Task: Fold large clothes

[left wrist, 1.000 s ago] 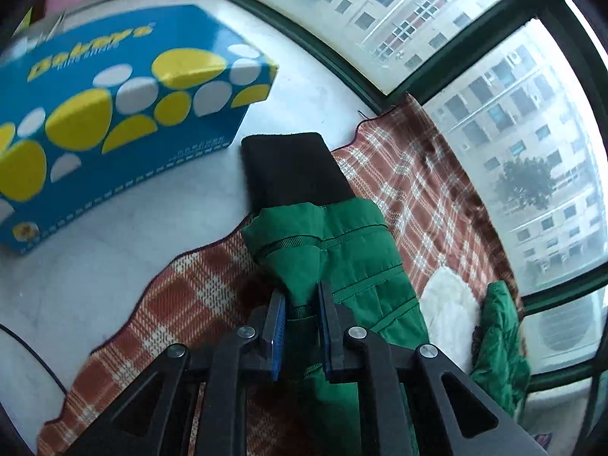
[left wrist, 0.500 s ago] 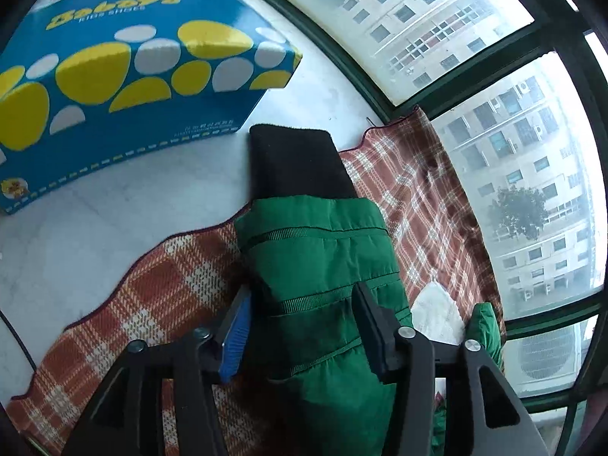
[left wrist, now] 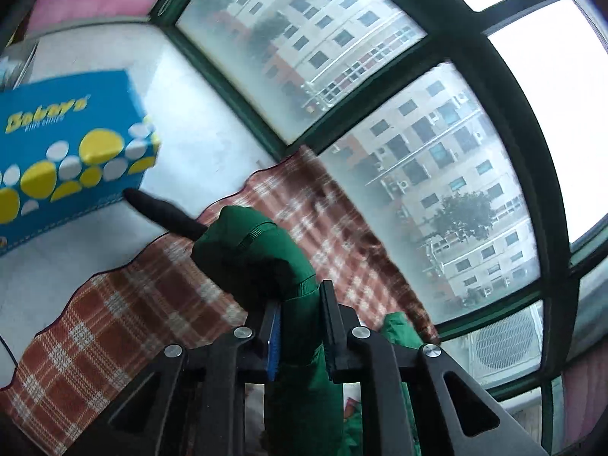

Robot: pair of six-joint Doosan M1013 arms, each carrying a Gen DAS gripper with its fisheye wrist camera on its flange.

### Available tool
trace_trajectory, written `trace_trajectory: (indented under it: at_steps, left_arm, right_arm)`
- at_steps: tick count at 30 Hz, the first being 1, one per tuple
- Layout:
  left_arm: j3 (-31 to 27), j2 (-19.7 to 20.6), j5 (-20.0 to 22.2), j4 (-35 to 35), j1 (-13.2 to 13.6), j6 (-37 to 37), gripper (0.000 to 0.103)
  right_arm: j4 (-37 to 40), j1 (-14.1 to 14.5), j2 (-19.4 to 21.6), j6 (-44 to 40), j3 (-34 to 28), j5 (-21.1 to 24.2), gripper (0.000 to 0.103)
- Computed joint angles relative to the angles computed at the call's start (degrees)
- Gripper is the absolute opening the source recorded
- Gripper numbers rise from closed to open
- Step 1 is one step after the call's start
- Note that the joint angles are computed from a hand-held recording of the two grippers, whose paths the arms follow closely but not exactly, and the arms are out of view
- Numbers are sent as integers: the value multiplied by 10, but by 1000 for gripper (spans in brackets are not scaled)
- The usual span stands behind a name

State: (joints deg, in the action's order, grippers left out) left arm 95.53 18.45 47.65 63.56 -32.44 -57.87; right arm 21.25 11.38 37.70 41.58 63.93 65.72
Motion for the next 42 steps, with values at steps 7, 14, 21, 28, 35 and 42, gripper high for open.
trace_trajectory:
  at_steps: [7, 14, 21, 28, 35, 42]
  left_arm:
    - [-157, 32, 61, 70, -73, 210, 6]
    - [-339, 118, 79, -52, -123, 491, 7]
    - [-339, 127, 138, -172, -98, 528, 36]
    - [-201, 69, 45, -188, -31, 382, 78]
    - [-229, 109, 21, -318, 48, 475, 78]
    - [-239, 143, -26, -406, 95, 427, 78]
  right_arm:
    - [64, -24, -34, -27, 30, -16, 92]
    - [111, -55, -54, -29, 53, -15, 92]
    - [135, -68, -65, -56, 66, -5, 92]
    - [135, -59, -44, -30, 40, 12, 92]
    - [125, -49, -21, 7, 13, 27, 92]
    - [119, -42, -7, 17, -7, 43, 92]
